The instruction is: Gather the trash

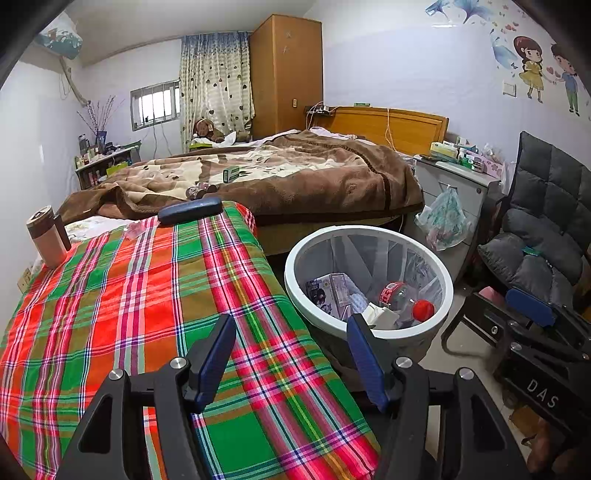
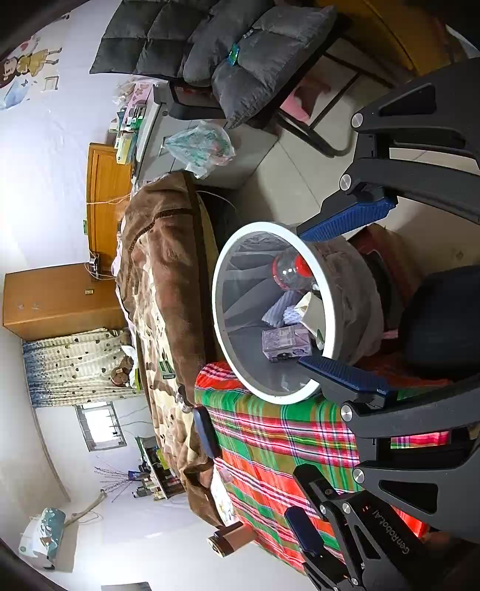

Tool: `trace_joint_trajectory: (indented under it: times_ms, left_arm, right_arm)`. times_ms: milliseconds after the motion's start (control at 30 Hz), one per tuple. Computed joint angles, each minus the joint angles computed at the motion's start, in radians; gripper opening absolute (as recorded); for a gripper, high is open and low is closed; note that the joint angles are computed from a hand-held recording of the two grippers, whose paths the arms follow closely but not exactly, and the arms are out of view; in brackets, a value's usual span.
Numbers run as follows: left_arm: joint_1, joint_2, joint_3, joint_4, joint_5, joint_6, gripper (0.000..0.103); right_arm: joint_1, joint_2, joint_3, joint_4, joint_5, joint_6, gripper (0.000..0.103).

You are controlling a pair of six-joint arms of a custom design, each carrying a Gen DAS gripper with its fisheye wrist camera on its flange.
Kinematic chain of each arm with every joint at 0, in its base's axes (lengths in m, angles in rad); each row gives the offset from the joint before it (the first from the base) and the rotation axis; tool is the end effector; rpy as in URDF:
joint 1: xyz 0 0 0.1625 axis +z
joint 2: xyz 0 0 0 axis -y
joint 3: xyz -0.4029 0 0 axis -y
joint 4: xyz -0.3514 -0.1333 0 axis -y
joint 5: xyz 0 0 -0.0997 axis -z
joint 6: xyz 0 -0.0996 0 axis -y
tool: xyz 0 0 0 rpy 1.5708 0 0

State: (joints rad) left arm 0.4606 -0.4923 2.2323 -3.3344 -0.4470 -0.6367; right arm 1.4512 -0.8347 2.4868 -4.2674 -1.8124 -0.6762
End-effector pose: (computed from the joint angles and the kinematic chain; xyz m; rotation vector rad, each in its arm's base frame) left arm -0.2561 -0.3761 -0.0341 0.5020 2.1506 -1.0825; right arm 0.0639 -0.3860 0.1485 0.4768 -2.2531 1.1109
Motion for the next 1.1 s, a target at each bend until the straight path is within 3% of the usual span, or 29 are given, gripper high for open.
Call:
trace_joint_trajectory:
  times_ms: [1100]
  left_arm:
    - [-0.016,-0.03,0.019,0.07,0.027,-0.07,0.062]
  right_arm:
    - [0.015,0.016,0.01,-0.032,-0.008,-0.012,0.066]
